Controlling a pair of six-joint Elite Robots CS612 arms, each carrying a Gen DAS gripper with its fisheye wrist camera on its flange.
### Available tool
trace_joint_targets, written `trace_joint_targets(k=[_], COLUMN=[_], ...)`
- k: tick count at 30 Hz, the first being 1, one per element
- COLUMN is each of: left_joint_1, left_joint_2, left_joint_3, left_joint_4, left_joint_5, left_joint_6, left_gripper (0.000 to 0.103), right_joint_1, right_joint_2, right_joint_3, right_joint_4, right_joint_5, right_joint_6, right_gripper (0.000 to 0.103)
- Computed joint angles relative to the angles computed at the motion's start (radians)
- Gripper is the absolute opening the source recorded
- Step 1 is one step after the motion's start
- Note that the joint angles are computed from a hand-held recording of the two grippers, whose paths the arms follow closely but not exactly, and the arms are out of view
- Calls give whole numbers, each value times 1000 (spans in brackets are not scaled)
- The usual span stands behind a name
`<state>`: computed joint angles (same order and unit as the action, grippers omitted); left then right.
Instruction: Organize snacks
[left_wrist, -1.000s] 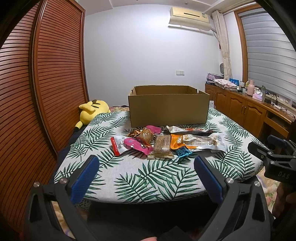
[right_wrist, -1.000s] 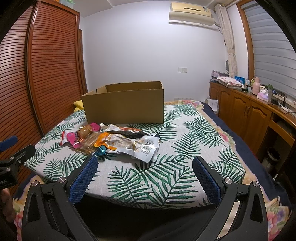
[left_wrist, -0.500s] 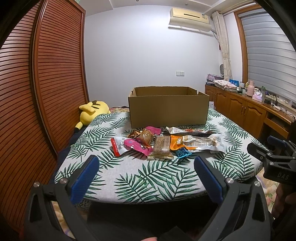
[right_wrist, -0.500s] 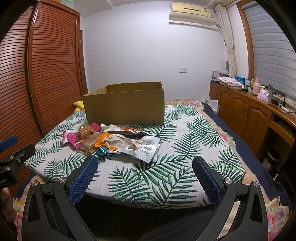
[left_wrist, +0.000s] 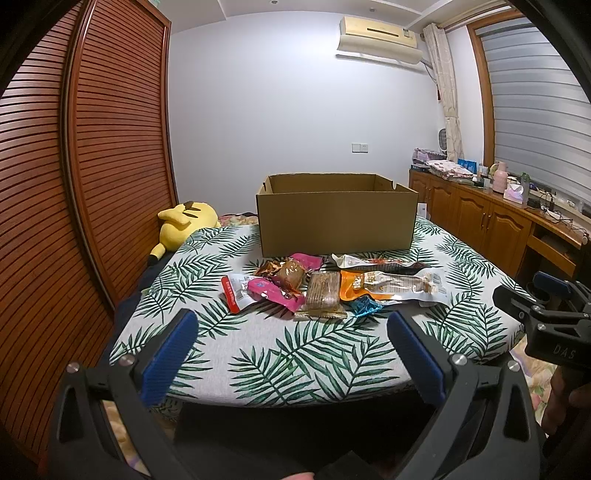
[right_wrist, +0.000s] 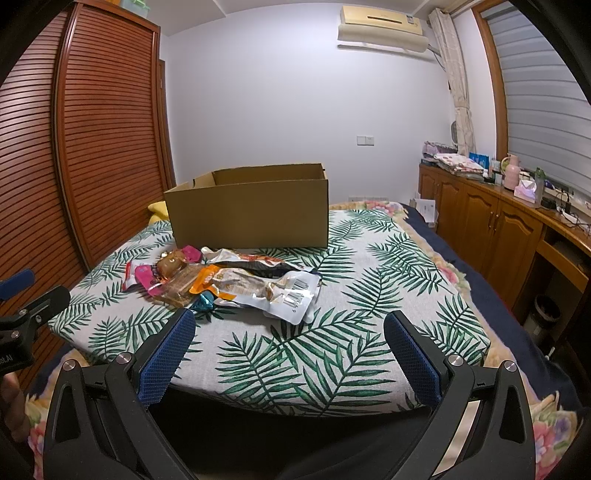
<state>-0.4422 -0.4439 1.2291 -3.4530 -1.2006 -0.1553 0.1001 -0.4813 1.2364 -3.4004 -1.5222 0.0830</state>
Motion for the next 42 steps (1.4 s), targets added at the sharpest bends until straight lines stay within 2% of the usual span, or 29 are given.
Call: trace_joint_targets(k=[17,22,29,35,39,42], left_joint_1=[0,3,14,30,44,55], left_joint_2=[-4,5,34,64,80,95], left_joint_3=[-1,-16,-72,-134,-180,-218], left_joint_4=[6,23,79,141,197,229], left_joint_5=[-7,-17,-25,-37,-57,-73], left_joint_6=[2,2,4,-10,-17,-14], left_gripper=[103,103,103,103,103,103], right_joint_1=[-1,5,0,-11,-29,-38], right_joint_2=[0,11,42,66,84,101], right_joint_3=[-3,-27,-86,-140,-186,-229], right_joint_4=[3,18,62,129,210,268], right_joint_5=[6,4,35,99,200,243], right_joint_6=[-7,-17,-52,-71,-96,-126], right_gripper=[103,103,103,103,100,100])
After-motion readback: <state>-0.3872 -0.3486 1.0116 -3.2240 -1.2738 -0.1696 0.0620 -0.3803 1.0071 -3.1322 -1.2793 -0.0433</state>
